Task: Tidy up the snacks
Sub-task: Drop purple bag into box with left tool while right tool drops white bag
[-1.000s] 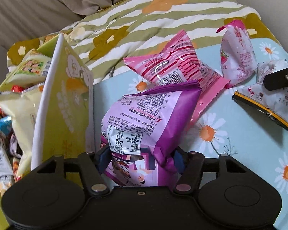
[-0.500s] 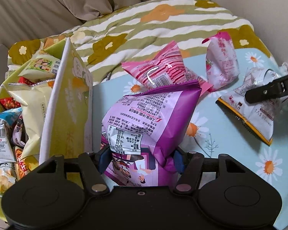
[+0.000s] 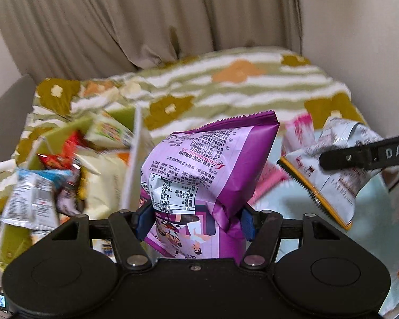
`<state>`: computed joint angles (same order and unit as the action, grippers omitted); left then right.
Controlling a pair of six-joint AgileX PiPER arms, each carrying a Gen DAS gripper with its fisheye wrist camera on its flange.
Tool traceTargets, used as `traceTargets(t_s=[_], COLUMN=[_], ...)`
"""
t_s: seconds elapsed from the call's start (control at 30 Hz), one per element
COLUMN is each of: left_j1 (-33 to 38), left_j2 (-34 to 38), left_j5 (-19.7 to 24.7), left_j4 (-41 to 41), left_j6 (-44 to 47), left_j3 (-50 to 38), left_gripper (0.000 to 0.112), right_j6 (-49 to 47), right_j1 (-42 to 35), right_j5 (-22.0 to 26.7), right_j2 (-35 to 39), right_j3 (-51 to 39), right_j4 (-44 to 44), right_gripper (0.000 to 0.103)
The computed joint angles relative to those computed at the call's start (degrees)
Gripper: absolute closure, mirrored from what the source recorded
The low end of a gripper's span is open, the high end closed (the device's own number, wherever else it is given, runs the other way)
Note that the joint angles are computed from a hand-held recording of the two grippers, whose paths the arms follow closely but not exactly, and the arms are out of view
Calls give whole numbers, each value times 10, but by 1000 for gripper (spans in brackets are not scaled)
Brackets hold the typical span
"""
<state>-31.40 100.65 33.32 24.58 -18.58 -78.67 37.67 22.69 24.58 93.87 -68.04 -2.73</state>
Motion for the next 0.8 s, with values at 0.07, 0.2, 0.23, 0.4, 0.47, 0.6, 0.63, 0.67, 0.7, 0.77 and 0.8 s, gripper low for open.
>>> traceTargets(t_s=[0.07, 0.2, 0.23, 0.4, 0.47, 0.6, 0.63, 0.67, 0.7, 0.77, 0.8], left_j1=[14, 29, 34, 79, 112, 181, 197, 214, 229, 260, 275], left_j2=[-21, -60, -73, -98, -99, -83, -80, -71, -63, -42, -31], left_j5=[-3, -4, -10, -28, -37, -35, -36, -32, -25, -11, -2], left_j4=[-35, -45, -42, -57, -102, -214, -237, -261, -283, -337, -363], left_j6=[21, 18, 19, 61, 118, 263, 294, 330, 361, 432, 466], left_j3=[0, 2, 6, 4, 0, -27, -30, -41, -53, -79, -92], left_gripper=[45, 45, 45, 45, 45, 45, 45, 45, 45, 45, 45], right_j6=[10, 24, 27, 44, 66, 127, 137, 146, 153, 158, 159], right_j1=[13, 40, 47, 86, 105, 147, 156, 165, 174, 190, 197], right_j5=[2, 13, 17, 43, 59, 109, 123, 138, 159, 206, 230], right_j2=[-3, 3, 7, 48, 71, 138, 155, 175, 200, 254, 281], right_j3=[-20, -76, -92, -192, -235, -348, -376, -409, -450, -542, -590], right_j4=[-18, -51, -57, -90, -117, -174, -183, -189, -195, -201, -201], right_gripper=[22, 22, 22, 22, 22, 22, 22, 22, 22, 22, 22])
